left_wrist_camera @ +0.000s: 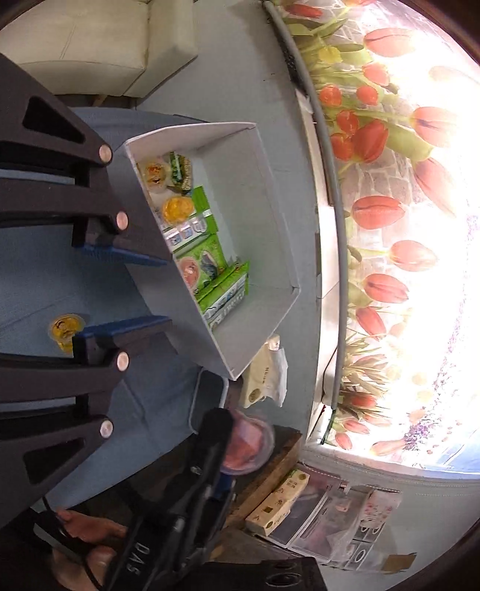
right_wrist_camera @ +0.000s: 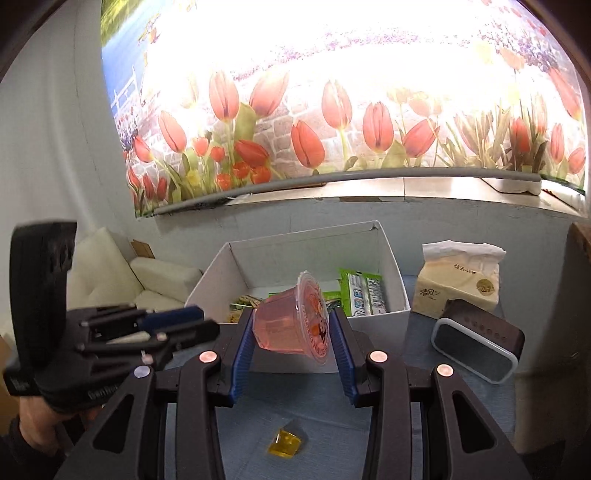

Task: Organize snacks
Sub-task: 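Carry both jelly cups over the white box and release them inside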

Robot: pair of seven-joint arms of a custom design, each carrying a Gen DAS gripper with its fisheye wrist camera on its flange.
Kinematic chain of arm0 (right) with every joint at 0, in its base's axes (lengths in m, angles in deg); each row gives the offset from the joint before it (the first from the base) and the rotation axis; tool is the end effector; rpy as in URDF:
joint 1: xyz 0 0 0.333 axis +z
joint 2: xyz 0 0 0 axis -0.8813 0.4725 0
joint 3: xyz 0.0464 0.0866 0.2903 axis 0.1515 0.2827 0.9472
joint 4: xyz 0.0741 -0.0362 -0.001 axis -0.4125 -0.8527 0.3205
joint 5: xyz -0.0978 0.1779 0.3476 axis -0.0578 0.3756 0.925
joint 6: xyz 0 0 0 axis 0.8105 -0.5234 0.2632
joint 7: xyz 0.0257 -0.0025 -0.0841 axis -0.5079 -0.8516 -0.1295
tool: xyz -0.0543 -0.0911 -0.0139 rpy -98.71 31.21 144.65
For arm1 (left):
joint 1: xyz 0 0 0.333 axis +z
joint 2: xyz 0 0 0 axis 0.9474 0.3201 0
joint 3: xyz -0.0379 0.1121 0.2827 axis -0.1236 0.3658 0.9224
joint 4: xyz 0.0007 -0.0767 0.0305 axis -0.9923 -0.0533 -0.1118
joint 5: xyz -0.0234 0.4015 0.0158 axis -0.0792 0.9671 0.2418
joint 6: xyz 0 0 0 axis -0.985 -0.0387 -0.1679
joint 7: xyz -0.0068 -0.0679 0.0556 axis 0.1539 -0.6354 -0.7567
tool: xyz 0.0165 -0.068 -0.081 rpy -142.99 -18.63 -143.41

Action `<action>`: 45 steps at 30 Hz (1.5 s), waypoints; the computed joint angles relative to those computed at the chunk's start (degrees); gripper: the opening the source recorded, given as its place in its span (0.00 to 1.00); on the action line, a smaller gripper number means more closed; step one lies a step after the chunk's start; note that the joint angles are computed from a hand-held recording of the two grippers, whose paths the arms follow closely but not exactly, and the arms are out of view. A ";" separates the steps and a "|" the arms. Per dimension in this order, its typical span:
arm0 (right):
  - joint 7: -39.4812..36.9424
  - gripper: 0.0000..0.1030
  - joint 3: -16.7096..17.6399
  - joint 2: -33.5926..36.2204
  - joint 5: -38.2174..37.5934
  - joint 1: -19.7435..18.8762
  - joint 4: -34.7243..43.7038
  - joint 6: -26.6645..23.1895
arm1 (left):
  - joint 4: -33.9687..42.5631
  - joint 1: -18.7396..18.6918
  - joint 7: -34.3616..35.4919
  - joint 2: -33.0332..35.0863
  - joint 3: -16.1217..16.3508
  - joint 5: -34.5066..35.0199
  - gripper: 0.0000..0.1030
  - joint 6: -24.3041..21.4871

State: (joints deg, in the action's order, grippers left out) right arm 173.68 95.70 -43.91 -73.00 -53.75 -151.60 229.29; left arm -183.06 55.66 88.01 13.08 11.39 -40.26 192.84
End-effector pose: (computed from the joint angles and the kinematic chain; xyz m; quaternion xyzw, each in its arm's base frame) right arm 0.4589 0.1337 0.5635 -0.6534 0.6271 -0.2224 0.3609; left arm 0.5163 -0.1725 0.4872 -0.4591 0.8005 -0.3671 0.1174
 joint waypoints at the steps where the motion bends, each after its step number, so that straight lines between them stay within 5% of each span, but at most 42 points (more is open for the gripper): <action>1: 0.10 0.42 0.28 -0.34 -0.45 -0.28 -0.25 0.06 | -0.68 -0.03 -0.29 -0.31 -0.16 0.14 0.47 0.08; 2: 0.36 0.42 0.76 -1.05 -1.12 -0.73 -0.74 -0.01 | -1.62 -0.24 -0.53 -0.84 -0.32 -0.12 0.52 0.71; 4: 0.35 0.42 0.66 -2.52 -1.25 -0.69 -1.73 -0.24 | -3.83 -0.81 -1.15 -2.24 -0.45 0.16 0.85 2.27; 7: 0.56 0.42 0.65 -5.78 -1.08 -1.00 -4.31 -0.36 | -6.61 -3.09 -1.07 -3.43 -0.13 -0.62 1.00 5.53; 20: 2.00 0.42 0.53 -21.99 0.71 -2.55 -16.88 -5.51 | -8.59 -3.98 -17.46 5.80 -5.60 17.97 1.00 9.56; 28: 2.36 0.42 0.06 -27.13 1.76 -2.74 -21.69 -7.99 | -9.29 -2.54 -14.11 8.48 -7.16 14.29 1.00 11.29; 29: 2.42 0.42 -0.04 -27.25 1.97 -2.69 -21.94 -7.91 | -9.09 -2.28 -13.33 8.59 -7.19 13.59 0.98 11.20; 34: 2.73 0.42 0.31 -27.06 2.68 -1.94 -22.53 -7.57 | -7.79 -0.40 -15.02 9.31 -7.43 16.08 0.44 7.88; 45: 2.96 0.42 0.88 -25.05 3.04 -0.70 -21.82 -6.32 | -8.49 -0.79 -7.44 6.71 -6.83 9.08 0.35 6.82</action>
State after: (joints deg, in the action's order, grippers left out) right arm 176.63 96.58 -68.96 -69.96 -54.45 -173.42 222.97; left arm -191.54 54.87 80.57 19.79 4.56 -31.18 199.66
